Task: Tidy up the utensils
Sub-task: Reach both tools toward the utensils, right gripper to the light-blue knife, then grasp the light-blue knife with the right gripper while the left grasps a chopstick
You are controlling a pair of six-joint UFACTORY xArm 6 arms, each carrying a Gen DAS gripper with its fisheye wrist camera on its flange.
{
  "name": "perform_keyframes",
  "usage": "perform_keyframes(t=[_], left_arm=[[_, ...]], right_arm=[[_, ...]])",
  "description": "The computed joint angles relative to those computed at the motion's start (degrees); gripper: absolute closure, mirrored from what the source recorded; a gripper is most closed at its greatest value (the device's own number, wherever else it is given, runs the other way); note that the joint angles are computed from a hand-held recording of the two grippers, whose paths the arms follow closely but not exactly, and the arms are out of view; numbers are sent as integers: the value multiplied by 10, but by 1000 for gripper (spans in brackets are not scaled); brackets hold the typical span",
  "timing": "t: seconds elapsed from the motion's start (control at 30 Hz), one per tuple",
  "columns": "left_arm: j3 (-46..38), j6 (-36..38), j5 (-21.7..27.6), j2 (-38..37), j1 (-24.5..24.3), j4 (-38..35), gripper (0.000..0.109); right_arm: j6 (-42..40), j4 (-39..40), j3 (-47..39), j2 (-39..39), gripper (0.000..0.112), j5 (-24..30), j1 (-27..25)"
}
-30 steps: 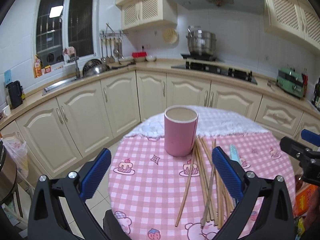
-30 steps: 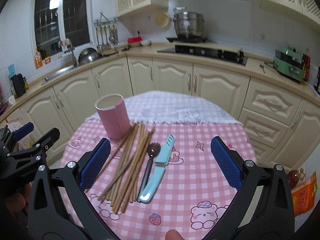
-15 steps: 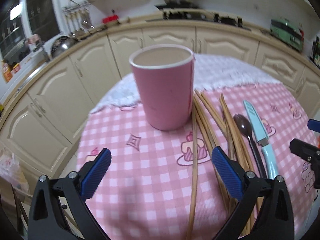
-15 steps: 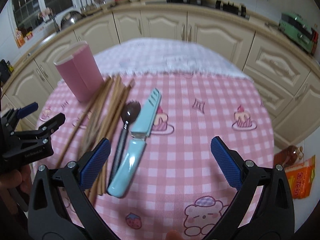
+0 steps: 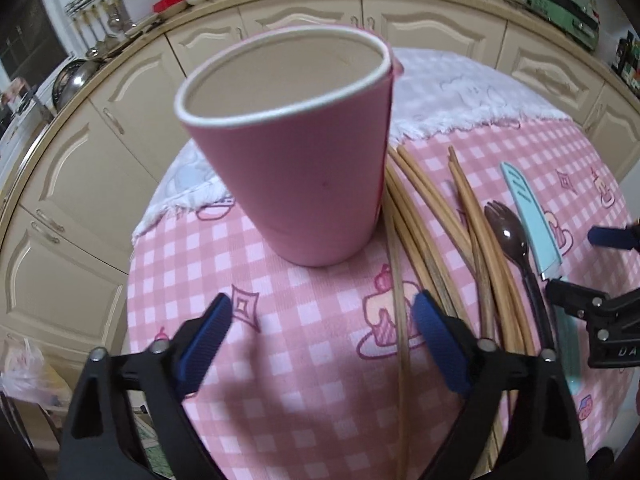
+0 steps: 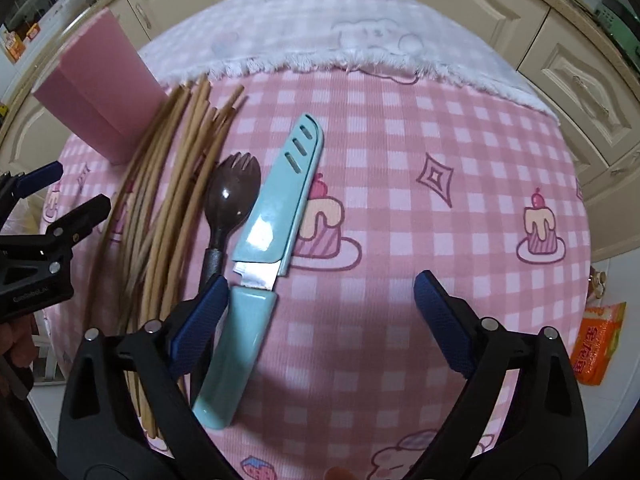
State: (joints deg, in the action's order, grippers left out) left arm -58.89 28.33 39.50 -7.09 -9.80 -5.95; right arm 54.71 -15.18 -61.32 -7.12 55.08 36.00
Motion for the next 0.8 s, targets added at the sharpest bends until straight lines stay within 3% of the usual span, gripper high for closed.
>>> perform_keyframes(t=[0.23,0.47,0.57,0.63,0.7,0.8], left_arm=[[-14,12,28,16,-8,-10,44],[-41,14,69,30,-8,-27,54],[-50,14,85,34,-14,-36,66],[-49,23,90,31,-18,-47,79],[-45,28,88,29,-23,-55,96],[-37,33,85,24,-25,-77,103]], right_arm=[[-31,13,-6,-4,36,26,0],[-33,46,-39,15,37,26,-33],[-60,33,-74,54,41,46,-32],[-72,23,-72,54,50,37,-27],[-59,18,-61,40,84,31,-28],[-52,29,-13,3,85,-19,-36]])
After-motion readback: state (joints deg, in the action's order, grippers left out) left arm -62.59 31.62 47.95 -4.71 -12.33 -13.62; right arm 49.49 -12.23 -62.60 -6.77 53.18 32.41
